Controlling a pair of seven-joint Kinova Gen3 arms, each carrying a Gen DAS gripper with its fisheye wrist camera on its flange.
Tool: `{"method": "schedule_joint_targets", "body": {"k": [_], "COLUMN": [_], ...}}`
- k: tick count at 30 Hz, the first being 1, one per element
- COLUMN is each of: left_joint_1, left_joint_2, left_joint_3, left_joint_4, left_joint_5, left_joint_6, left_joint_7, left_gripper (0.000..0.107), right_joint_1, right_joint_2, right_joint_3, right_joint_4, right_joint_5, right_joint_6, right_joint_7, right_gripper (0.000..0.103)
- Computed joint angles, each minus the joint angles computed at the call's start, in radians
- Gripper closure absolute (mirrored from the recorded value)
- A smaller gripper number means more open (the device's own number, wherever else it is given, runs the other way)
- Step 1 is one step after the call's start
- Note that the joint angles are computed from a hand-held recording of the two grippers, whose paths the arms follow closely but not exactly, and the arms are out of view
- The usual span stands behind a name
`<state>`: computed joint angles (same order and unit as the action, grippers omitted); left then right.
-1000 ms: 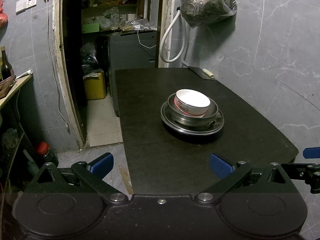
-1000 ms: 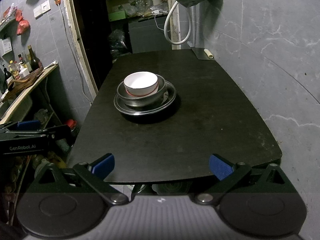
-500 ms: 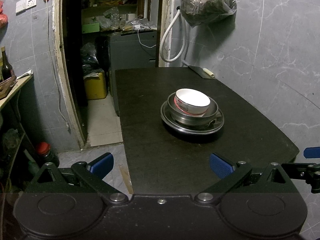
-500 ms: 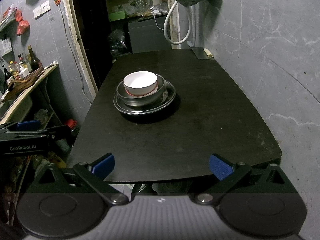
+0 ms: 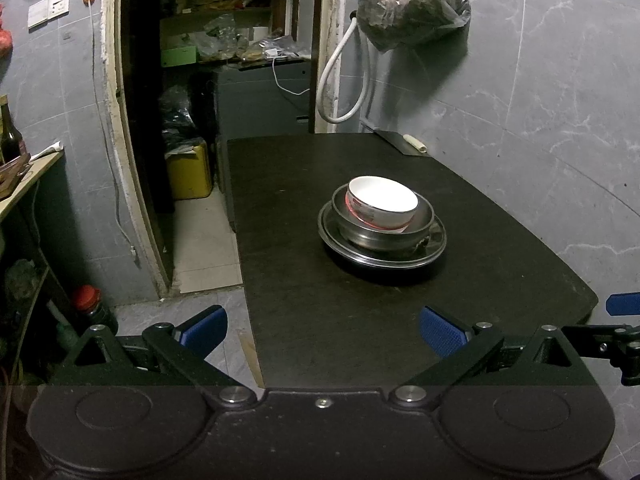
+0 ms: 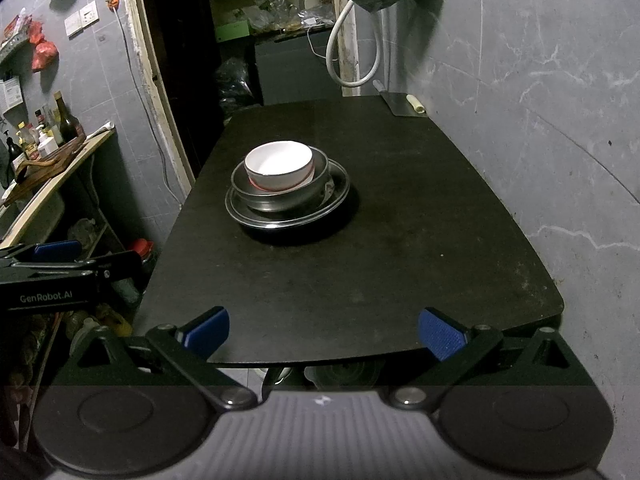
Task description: Organize plates and bowls
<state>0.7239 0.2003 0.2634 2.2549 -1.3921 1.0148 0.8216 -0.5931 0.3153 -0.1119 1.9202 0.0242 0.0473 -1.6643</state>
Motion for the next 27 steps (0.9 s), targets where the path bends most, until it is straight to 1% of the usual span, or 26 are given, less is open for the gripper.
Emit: {"method": "schedule_joint_targets", "body": {"k": [24,27], "left_joint_1": [-0.003,-0.006], "left_joint_2": [0.000,0.007], "left_joint_3": [-0.001,-0.002], "left_joint_4": [0.001,-0.011], "left_joint_5": [-0.003,0.026], "left_joint_6": [-0.004,0.000], "left_joint_7": [-0.002,-0.027], "left_gripper": [0.005,0.005], "right_joint_1": [0.012,0.011], "right_joint_2": [0.007,0.006], "right_joint_3": [-0.011,-0.010], "right_joint_4": [-0.007,-0.007], "right_joint_5": [-0.004,-0.003], "right_joint_6": [0.006,0.007], "right_joint_7": [0.008,0.008], "right_gripper": [0.000,0.000]}}
